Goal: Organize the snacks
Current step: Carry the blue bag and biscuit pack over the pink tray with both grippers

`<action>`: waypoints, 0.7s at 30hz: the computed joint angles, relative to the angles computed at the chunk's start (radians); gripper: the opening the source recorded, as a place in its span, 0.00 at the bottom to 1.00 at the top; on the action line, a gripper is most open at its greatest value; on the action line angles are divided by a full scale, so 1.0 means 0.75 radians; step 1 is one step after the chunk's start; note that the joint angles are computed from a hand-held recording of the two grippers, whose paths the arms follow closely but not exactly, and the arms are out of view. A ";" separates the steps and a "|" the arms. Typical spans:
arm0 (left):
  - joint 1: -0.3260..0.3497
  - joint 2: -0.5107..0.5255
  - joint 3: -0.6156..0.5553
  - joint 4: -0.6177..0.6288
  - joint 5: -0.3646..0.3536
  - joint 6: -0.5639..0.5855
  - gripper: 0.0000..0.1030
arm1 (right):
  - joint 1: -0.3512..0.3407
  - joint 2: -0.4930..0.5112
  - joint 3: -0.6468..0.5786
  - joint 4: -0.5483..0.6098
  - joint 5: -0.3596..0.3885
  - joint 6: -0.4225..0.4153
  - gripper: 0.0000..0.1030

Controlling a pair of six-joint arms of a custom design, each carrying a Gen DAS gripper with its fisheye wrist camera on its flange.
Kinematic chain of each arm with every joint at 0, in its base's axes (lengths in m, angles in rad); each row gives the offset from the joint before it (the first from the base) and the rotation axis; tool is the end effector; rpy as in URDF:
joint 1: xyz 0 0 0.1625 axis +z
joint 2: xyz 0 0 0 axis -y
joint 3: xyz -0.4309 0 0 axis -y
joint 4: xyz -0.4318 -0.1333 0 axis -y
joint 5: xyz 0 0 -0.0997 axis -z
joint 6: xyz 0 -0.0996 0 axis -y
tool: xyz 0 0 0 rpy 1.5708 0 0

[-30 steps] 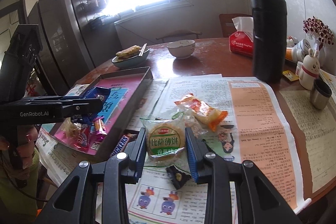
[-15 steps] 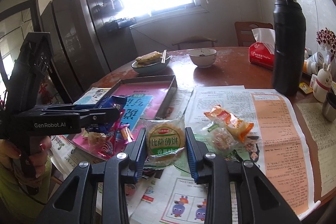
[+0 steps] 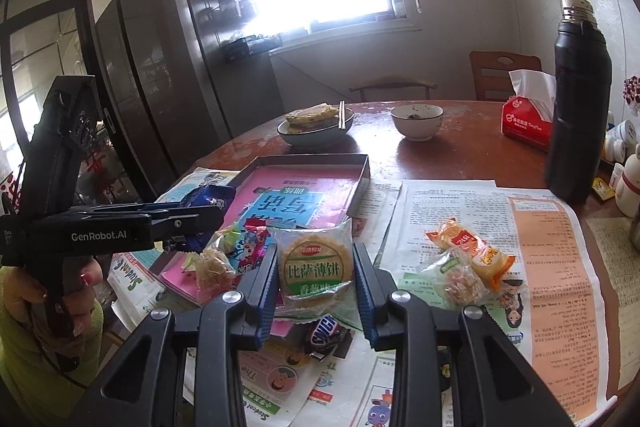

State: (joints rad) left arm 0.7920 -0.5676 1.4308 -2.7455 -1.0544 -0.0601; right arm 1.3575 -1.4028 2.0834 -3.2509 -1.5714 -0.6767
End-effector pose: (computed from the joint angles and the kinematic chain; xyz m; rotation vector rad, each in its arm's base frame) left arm -0.4078 -0.6730 0.0141 0.8493 2.5811 -0.6814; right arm 0.0148 -0.5612 0.3456 0.5611 -2.3797 1.2046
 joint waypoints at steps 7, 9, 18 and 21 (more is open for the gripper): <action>0.013 -0.043 0.041 -0.046 0.022 -0.020 0.52 | 0.031 0.027 -0.017 0.003 -0.006 -0.012 0.34; 0.018 -0.058 0.055 -0.061 0.033 -0.025 0.52 | 0.037 0.034 -0.021 0.006 -0.004 -0.018 0.34; 0.041 -0.127 0.126 -0.115 0.080 -0.057 0.52 | 0.082 0.080 -0.056 0.023 -0.021 -0.040 0.34; 0.052 -0.152 0.152 -0.121 0.098 -0.067 0.52 | 0.102 0.102 -0.075 0.029 -0.033 -0.055 0.34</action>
State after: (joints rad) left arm 0.8309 -0.6816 1.5447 -2.8360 -0.9808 -0.1103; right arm 1.4337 -1.3265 2.0274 -3.2288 -1.5960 -0.7181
